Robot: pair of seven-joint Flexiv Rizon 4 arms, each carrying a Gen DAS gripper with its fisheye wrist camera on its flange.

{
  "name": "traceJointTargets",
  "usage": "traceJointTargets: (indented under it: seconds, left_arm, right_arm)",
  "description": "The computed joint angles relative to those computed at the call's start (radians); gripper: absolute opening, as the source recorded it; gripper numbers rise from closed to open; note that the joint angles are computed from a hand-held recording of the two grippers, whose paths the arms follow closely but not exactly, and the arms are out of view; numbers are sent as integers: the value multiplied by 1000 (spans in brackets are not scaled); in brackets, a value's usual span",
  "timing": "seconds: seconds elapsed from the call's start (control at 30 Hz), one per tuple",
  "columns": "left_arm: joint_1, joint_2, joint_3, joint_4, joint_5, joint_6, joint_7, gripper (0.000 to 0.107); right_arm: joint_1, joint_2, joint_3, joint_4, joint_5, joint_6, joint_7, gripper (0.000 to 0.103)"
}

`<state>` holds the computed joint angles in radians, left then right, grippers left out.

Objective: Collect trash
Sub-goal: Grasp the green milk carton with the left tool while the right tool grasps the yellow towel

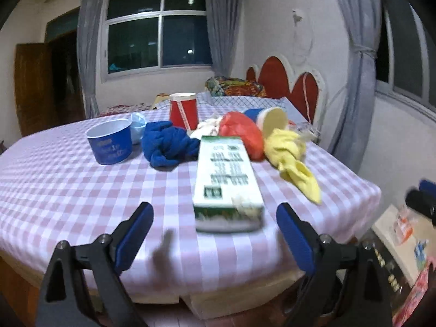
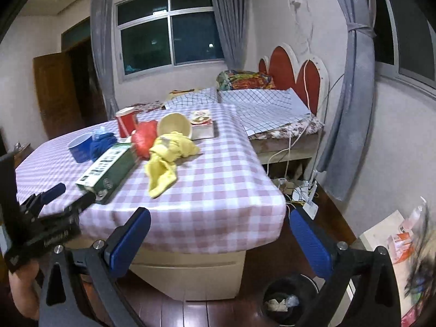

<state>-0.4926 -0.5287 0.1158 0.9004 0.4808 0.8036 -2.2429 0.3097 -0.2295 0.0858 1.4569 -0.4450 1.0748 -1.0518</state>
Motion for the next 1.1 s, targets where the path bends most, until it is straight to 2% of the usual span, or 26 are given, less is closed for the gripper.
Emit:
traceJointTargets:
  seconds: [0.17, 0.3, 0.43, 0.63, 0.87, 0.93, 1.0, 1.1]
  left_arm:
    - [28, -58, -20, -76, -50, -26, 57, 83]
    - [52, -86, -34, -105, -119, -30, 90, 55]
    - [51, -69, -17, -77, -133, 3, 81, 55]
    - [34, 3, 12, 0, -72, 42, 66, 55]
    - [58, 24, 16, -1, -30, 30, 55, 55]
    - [72, 24, 7, 4, -40, 29, 61, 54]
    - [75, 18, 4, 1, -42, 18, 67, 54]
    - [75, 15, 2, 1, -43, 14, 66, 55]
  right_arm:
    - [-2, -65, 6, -81, 54, -39, -48, 103]
    - [9, -129, 12, -165, 101, -70, -95, 103]
    - [31, -187, 18, -244, 129, -94, -146, 103]
    - [78, -274, 15, -379, 140, -136, -210, 103]
    - [136, -462, -13, -707, 159, -309, -263, 102]
    - [149, -524, -21, -825, 169, -384, -274, 96]
    - [157, -575, -32, -919, 179, -444, -279, 80]
    - [165, -634, -46, -1028, 196, -513, -282, 78]
